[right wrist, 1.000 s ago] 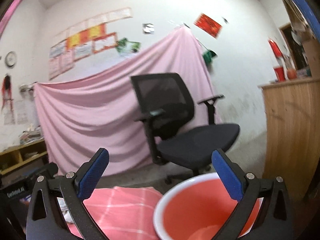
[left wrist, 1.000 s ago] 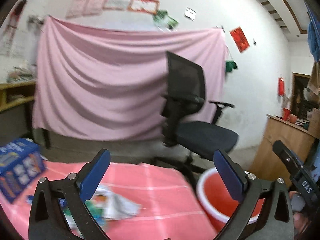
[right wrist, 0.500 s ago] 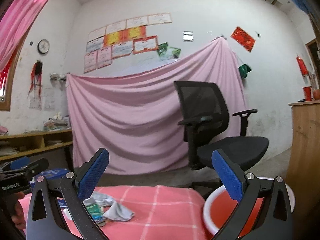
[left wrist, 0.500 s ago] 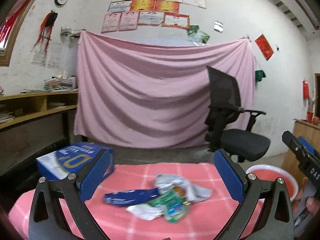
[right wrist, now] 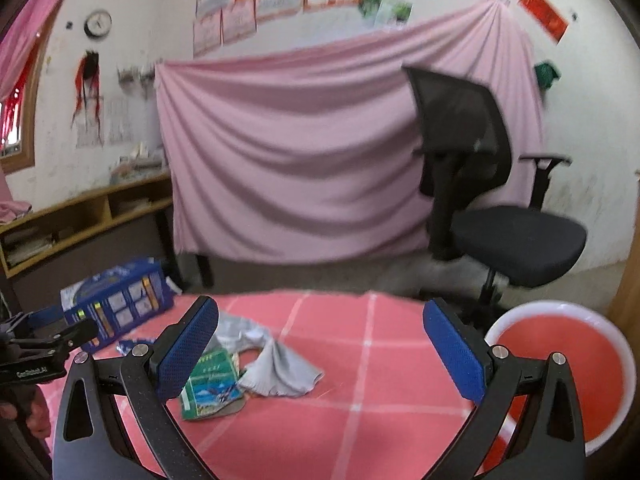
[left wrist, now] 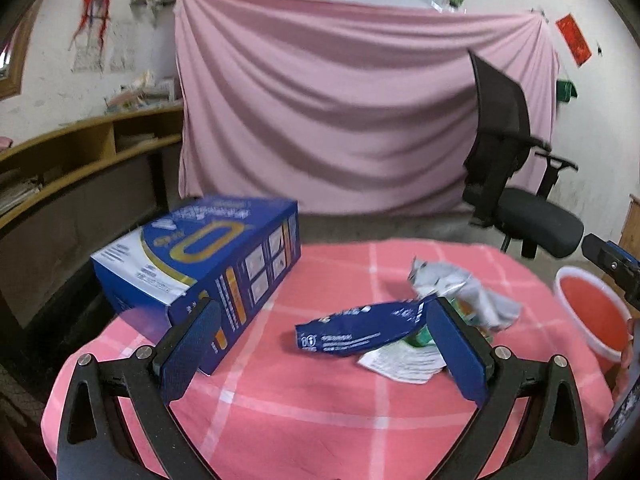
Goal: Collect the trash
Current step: 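Move both tools back over the table trash, then grasp the grey face mask with the right gripper while the left grasps the blue wrapper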
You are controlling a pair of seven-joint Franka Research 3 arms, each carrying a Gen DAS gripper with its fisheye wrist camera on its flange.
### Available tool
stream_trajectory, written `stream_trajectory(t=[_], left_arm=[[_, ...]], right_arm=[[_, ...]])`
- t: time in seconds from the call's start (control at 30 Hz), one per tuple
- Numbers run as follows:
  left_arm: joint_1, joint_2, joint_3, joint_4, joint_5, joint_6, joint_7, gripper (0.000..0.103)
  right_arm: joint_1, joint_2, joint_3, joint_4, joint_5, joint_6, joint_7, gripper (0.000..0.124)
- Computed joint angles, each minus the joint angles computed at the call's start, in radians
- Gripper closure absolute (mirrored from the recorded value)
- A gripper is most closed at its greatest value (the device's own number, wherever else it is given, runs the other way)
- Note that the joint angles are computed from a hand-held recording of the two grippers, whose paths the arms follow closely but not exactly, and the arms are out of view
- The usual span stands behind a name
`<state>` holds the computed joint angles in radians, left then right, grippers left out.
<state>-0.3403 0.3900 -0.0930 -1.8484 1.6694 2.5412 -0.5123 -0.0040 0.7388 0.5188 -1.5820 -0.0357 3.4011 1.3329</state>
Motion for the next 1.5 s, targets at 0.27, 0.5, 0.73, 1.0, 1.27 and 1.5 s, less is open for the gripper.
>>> stream_trajectory(t=[0.27,0.5,0.73,1.0,1.27,1.5], left_arm=[[0.065,0.1,0.022,0.109,-0.104,0.254,0.245,0.026],[0.093,0.193,-0.003,0.204,-0.422,0.31,0.722,0.035],[0.148,0.261,-0.062,0.271,-0.687,0.316,1.067,0.052],[0.186,0.309,-0.118,0.344,-0.941,0.288,1.303,0.074],[0.139,0.337,-0.068,0.418,-1.087,0.241,1.392,0.09],[0.035,0.268,0.081,0.312,-1.11,0.344,1.258,0.094]], right_arm=[[0.126,0.084,-0.106,0.229,0.08,-0.329,-0.077,0.043],[0.189,0.216,-0.141,0.504,0.155,-0.632,-0.141,0.051],[0.293,0.347,-0.269,0.778,0.189,-0.86,-0.105,0.069],[0.319,0.377,-0.341,0.852,0.295,-0.965,-0.123,0.091],[0.329,0.358,-0.368,0.822,0.353,-0.962,-0.151,0.113],[0.294,0.265,-0.327,0.648,0.436,-0.836,-0.213,0.117]])
